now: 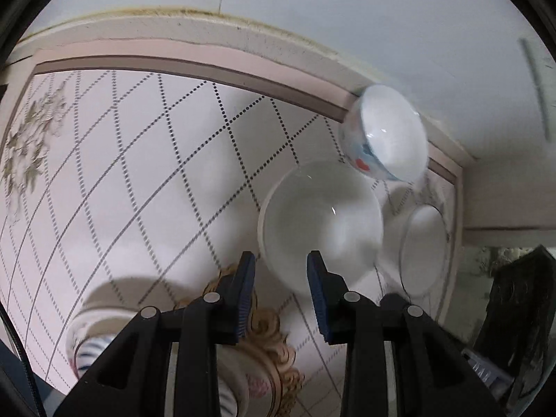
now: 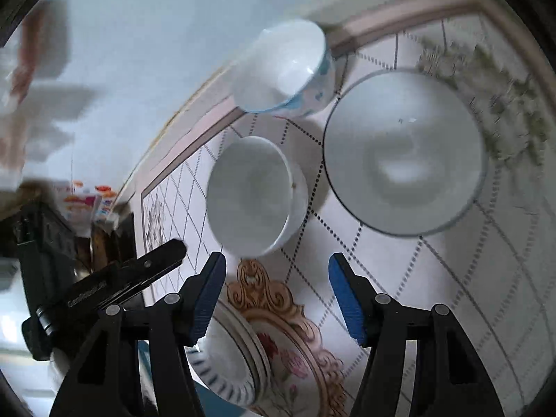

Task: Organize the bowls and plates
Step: 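Grasp the rim of a plain white bowl with both grippers, then lift the plain white bowl with both grippers and carry it toward another bowl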

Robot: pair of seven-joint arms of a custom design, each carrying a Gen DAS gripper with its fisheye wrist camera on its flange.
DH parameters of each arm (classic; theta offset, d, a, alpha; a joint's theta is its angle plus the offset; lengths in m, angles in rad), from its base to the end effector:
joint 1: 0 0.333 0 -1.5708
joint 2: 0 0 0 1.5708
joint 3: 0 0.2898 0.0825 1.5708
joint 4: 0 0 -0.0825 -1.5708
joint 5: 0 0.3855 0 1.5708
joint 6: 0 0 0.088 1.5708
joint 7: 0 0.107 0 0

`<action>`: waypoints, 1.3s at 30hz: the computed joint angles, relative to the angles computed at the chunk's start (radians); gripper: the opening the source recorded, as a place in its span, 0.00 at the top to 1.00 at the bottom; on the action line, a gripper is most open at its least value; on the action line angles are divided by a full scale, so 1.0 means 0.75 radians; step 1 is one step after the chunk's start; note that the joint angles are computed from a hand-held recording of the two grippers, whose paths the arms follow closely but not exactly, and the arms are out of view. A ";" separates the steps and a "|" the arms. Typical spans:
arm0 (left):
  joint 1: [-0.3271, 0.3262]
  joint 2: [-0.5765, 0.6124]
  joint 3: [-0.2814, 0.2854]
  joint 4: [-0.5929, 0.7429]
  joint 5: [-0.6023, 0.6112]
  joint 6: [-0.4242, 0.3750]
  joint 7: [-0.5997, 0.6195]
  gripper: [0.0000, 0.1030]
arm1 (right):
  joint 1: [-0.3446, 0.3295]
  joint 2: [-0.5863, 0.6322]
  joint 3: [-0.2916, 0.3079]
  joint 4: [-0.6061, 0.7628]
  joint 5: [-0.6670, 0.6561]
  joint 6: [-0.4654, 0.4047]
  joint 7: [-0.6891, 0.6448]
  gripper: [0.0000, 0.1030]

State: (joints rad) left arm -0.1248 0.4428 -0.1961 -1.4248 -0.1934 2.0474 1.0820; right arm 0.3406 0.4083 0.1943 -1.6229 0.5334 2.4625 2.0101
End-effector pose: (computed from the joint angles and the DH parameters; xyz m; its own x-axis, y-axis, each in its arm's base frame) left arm 0.6647 -0.2088 0.4428 0.2468 -0.9167 0.3142 -0.9631 -0.2680 -0.0254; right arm 0.6084 0.3399 0.4128 -0.2106 -0.7733 -0.5980 -0.9543 0.2953 -0.0458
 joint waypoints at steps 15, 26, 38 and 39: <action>-0.084 0.151 0.038 0.168 0.263 -0.034 0.122 0.90 | 0.071 0.260 -0.029 0.255 -0.196 -0.013 0.133 0.80; -0.074 -0.219 0.003 -0.296 0.235 0.155 0.168 0.91 | 0.103 0.097 -0.007 0.065 -0.256 0.030 0.125 0.80; -0.145 -0.481 -0.061 -0.601 0.094 0.237 0.237 0.91 | 0.124 -0.439 -0.005 -0.589 -0.138 0.146 0.105 0.80; -0.155 -0.488 -0.065 -0.613 0.093 0.236 0.245 0.91 | 0.133 -0.480 -0.007 -0.642 -0.131 0.152 0.114 0.80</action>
